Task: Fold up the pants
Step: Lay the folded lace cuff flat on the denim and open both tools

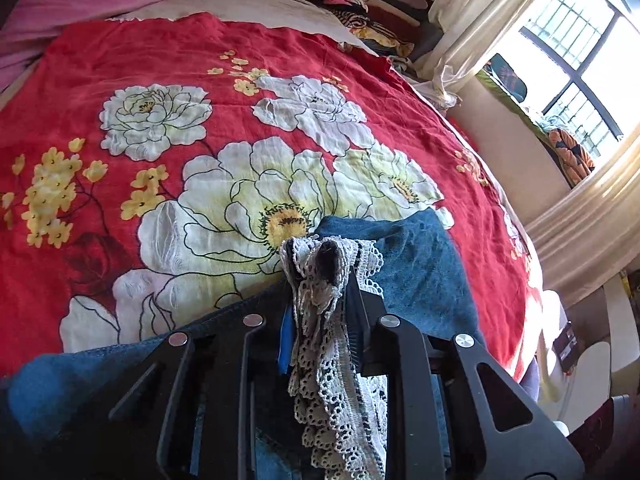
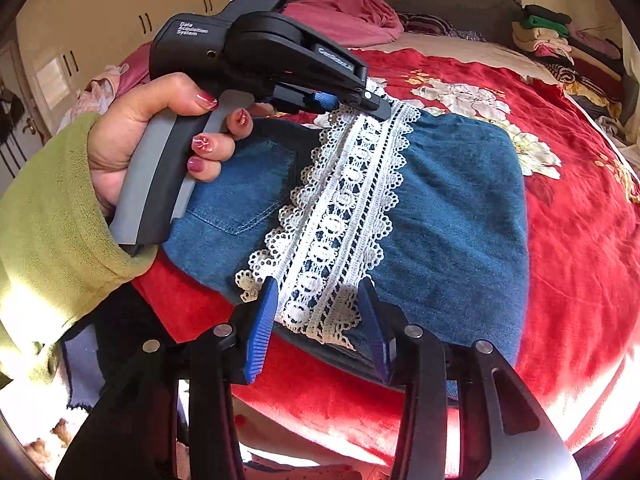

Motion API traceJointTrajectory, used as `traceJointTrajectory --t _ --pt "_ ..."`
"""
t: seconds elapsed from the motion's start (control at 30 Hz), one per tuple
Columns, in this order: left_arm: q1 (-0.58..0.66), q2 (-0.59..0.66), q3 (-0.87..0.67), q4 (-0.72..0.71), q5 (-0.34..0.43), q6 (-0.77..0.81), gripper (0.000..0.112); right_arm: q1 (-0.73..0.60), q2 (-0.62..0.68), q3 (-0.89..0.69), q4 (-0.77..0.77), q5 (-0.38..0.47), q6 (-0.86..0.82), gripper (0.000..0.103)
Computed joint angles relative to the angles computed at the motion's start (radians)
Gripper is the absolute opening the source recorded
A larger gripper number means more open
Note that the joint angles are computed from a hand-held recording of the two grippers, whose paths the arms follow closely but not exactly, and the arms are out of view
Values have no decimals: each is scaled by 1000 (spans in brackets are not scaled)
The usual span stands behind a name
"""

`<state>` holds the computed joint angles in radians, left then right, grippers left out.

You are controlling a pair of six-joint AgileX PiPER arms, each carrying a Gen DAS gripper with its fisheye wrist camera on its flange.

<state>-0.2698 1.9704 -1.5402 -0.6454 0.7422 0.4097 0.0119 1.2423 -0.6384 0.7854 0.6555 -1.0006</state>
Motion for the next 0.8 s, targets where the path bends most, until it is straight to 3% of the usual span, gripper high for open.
traceJointTrajectory --t 0.13,0.3,0.43,0.8 --pt "-16 1 29 46 -47 -20 22 21 25 8 -1 -25 5 42" --pt "-24 -36 65 79 -81 -52 34 -54 4 2 41 53 -46 42" --pt "-32 -104 120 134 -120 -85 41 -155 -44 -4 74 135 -90 48" --pt "-120 -340 386 198 -205 -114 43 -338 -61 13 14 197 -76 49"
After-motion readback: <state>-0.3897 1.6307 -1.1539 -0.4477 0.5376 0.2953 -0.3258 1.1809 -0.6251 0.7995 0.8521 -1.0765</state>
